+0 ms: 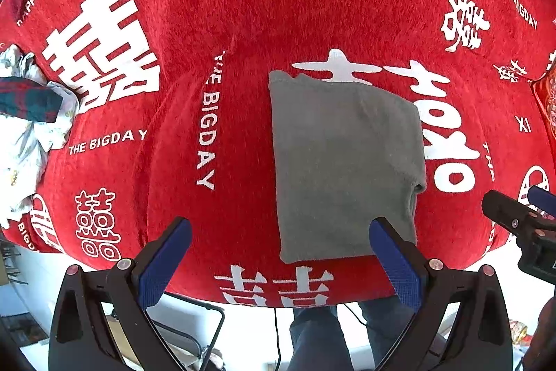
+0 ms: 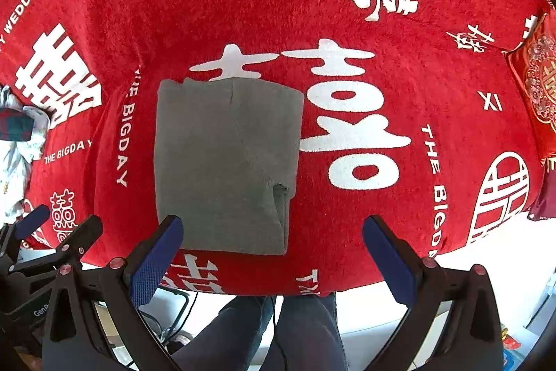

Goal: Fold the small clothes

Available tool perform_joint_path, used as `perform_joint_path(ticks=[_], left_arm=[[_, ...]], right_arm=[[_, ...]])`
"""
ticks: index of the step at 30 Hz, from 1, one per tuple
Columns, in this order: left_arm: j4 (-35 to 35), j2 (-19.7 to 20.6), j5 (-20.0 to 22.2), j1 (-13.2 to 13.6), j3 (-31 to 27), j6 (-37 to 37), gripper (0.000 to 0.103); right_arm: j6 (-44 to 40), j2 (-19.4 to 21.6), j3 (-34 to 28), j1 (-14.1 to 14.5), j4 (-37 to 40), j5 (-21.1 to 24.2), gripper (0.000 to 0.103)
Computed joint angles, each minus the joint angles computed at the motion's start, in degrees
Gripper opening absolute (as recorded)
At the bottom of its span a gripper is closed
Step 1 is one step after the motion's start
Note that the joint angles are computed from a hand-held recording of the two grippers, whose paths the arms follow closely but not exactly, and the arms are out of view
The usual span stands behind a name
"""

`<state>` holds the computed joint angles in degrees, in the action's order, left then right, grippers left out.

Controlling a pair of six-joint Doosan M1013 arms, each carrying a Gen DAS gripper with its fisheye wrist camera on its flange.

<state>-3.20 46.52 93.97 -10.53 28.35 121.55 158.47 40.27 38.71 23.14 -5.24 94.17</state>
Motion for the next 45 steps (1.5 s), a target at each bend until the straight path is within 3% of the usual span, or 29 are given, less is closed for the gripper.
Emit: perform_joint_path(ticks=[45], left_arm=[[0.06,0.48,0.45,-0.18,-1.31,-0.77,0.102]], right_arm=[[-0.09,0.66,-1.25,-0.14,-0.03,0.63,0.103]])
